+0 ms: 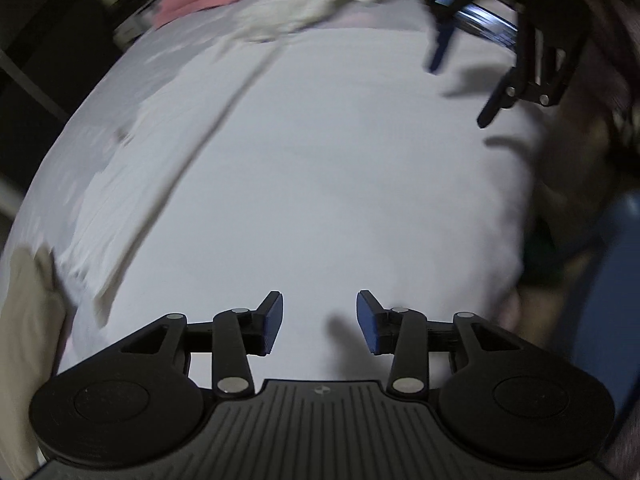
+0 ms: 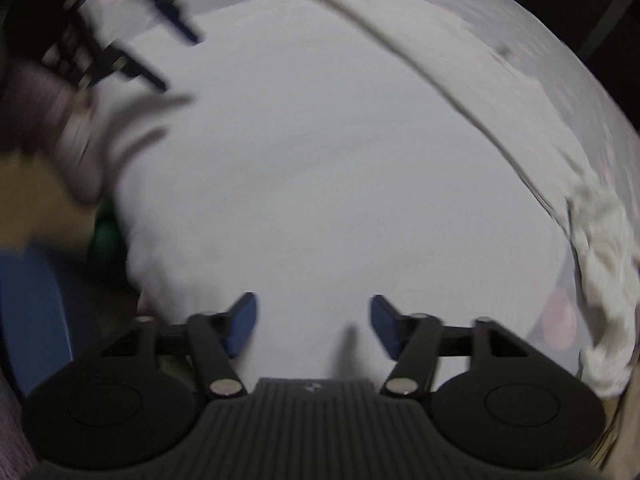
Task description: Fold clothes
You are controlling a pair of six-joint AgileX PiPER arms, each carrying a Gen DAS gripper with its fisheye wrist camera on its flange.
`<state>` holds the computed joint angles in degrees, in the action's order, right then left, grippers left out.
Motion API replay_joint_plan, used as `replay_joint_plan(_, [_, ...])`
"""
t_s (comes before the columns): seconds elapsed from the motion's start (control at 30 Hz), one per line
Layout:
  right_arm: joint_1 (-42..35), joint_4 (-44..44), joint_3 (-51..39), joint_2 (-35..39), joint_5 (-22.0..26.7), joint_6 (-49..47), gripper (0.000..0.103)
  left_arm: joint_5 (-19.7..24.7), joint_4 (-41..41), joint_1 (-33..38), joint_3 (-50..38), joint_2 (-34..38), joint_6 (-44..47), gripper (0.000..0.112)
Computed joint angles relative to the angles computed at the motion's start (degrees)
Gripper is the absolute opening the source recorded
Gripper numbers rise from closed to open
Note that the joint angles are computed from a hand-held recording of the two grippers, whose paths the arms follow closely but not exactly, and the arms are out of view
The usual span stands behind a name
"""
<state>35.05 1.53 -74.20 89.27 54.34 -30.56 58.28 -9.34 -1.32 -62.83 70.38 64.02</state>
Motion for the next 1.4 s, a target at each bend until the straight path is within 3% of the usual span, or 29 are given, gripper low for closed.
replay_joint_plan(0.1, [4.48,-2.95,4.95,-2.53,-1.92,-1.55,0.070,-1.80,2.05,-3.09,5.49,-3.54,1.72,0.042])
replay_joint_plan(0.27, [12.78,-11.79,12.13,-4.82,-5.88,1.61,0.077,-9.34,8.37,-11.32,18.03,-11.71,3.23,0.052])
replay_joint_plan(0.4, [19.90,-25.18,19.35,-6.10,-10.20,8.66,0.078,-14.64,16.28,-17.68,27.45,-16.82,2.05,0.052])
replay_joint_plan(0.53, [24.13,-35.03,24.61,-6.51,-12.85,13.40,0.079,-23.21,27.06,-22.08,37.66,-21.72,1.61,0.057])
replay_joint_plan(0.63, [24.71,-38.93,26.11,-6.40,-14.10,14.34,0.079,-27.78,28.94,-21.10,41.36,-22.82,4.66,0.061])
replay_joint_plan(0.67, [24.47,-39.35,26.17,-6.38,-14.50,14.14,0.078,-28.68,27.68,-19.97,41.67,-22.88,7.20,0.060])
replay_joint_plan(0.7, [24.22,-39.77,26.22,-6.35,-14.91,13.95,0.074,-29.25,26.06,-18.74,41.53,-22.75,9.40,0.052])
replay_joint_plan(0.73, [23.97,-40.20,26.27,-6.33,-15.32,13.78,0.063,-29.46,23.39,-17.06,40.78,-22.39,11.98,0.046])
replay_joint_plan(0.8, [23.90,-40.15,25.90,-7.46,-14.78,14.50,0.050,-26.96,19.50,-15.39,37.65,-20.65,12.99,0.033])
replay_joint_plan(0.9, [21.46,-31.70,22.39,-7.84,-11.85,8.90,0.042,-19.42,14.73,-12.71,31.30,-17.08,11.02,0.022])
replay_joint_plan(0.97, [20.65,-28.57,20.91,-8.59,-10.06,6.73,0.029,-15.20,13.12,-11.29,28.19,-15.93,9.94,0.012])
replay_joint_plan(1.03, [21.42,-30.44,21.47,-9.98,-10.13,9.27,0.010,-13.50,13.01,-10.51,26.74,-16.14,8.95,0.005])
replay_joint_plan(1.23, [21.69,-37.74,21.04,-10.94,-12.16,19.34,0.006,-11.32,8.70,-5.58,21.04,-14.01,7.56,0.003])
replay_joint_plan(1.4, [19.77,-43.08,18.25,-8.38,-13.66,25.84,0.006,-15.98,5.87,-2.03,15.33,-8.90,5.47,0.003])
